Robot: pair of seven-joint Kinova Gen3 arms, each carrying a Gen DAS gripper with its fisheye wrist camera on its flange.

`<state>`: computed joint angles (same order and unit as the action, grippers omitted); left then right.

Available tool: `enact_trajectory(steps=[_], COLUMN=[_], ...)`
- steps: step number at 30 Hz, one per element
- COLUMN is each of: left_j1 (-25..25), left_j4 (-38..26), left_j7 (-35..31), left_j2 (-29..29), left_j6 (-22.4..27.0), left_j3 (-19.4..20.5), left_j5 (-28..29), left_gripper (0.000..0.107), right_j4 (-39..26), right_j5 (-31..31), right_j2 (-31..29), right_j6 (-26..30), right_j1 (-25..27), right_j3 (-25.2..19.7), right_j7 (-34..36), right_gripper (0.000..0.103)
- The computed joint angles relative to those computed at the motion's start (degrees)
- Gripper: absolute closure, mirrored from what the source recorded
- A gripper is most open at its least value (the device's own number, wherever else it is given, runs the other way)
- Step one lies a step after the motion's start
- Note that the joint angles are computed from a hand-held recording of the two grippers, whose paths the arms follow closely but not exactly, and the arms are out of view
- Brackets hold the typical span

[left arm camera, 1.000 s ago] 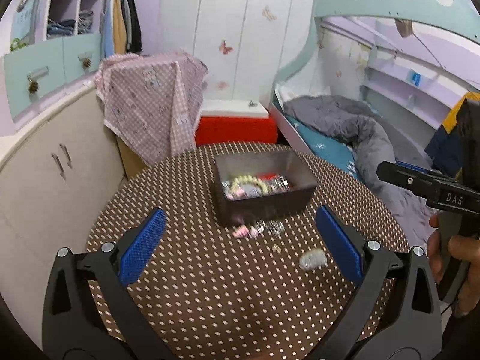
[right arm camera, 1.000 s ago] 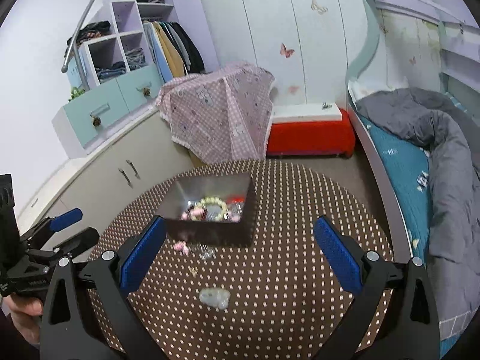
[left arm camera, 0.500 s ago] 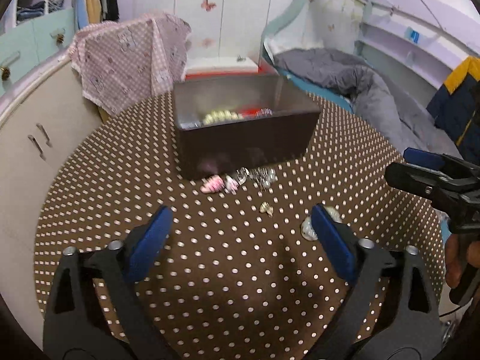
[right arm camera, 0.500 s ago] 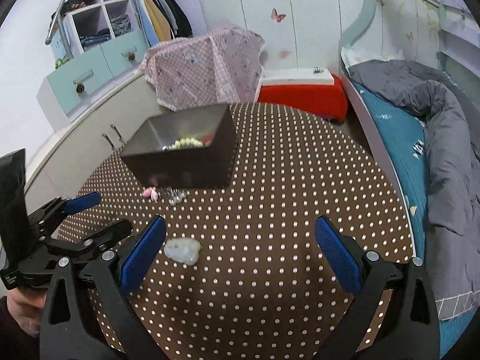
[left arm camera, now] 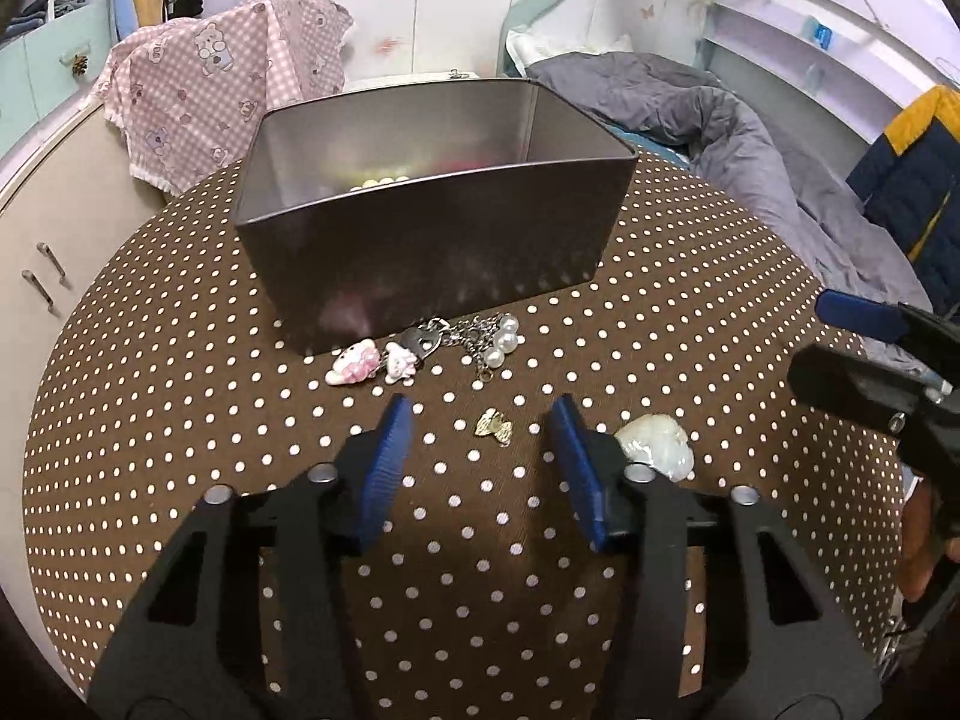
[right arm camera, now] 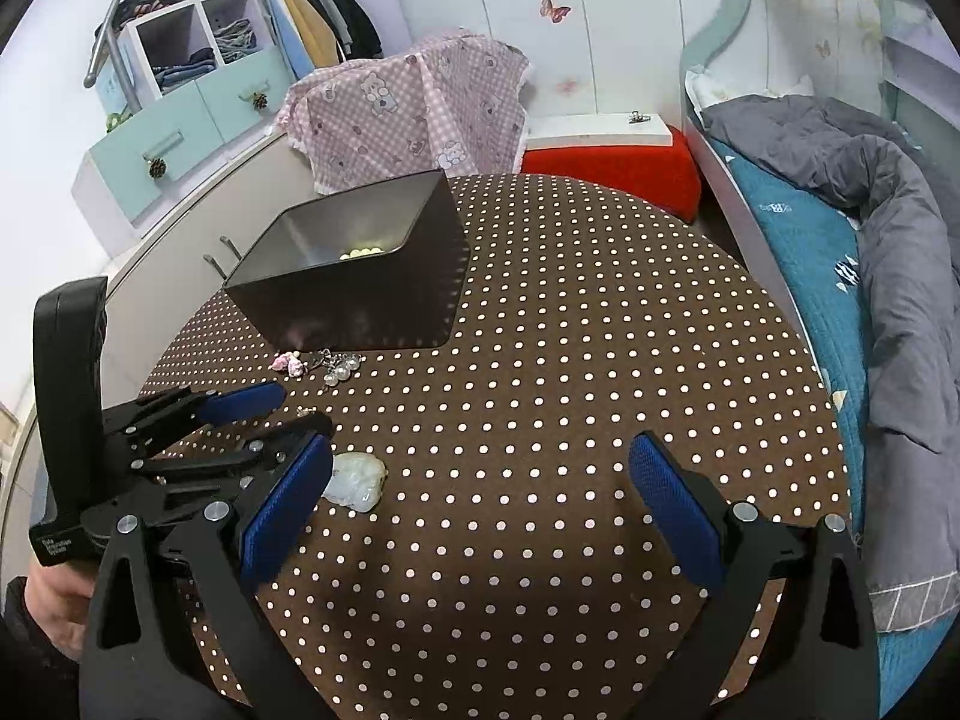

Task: Organize jewelry
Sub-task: 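Move the right gripper to the white jade pendant and grasp it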

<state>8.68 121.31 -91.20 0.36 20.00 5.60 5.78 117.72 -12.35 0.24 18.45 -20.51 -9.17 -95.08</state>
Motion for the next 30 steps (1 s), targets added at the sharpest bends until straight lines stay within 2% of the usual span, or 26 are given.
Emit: enact_trajectory(steps=[1, 4, 17, 23, 30], left_j1=[0.10, 0.44, -1.21, -1.72, -1.51], left_j4=[-0.12, -0.16, 0.72, 1.04, 1.80], left_j7=[0.17, 1.20, -8.55, -12.55, -11.75], left_j2=[0.15, 0.28, -0.53, -0.89, -2.06], left_j6=[-0.07, -0.36, -0.29, -0.11, -0.60], left_j3=[0.09, 0.28, -1.02, -1.29, -1.46], left_j5=[-0.35, -1.49, 7.63, 11.33, 10.52], left_gripper=[0.069, 0.072, 0.095, 0.095, 0.095], right_j4=[-0.06, 0.10, -0.40, -0.77, -1.03], right_j5=[-0.10, -1.29, -1.83, -0.98, -0.34], right_j2=[0.23, 0.54, 1.75, 2.04, 2.44], right_j6=[0.01, -0.15, 0.03, 0.29, 0.52], right_j1=[-0.07, 0.04, -0.07, -0.22, -0.68], right_j3=[-0.05, -0.08, -0.55, -0.62, -1.11], right_j7=[0.08, 1.24, 1.89, 1.30, 0.79], right_gripper=[0.008, 0.008, 0.008, 0.008, 0.008])
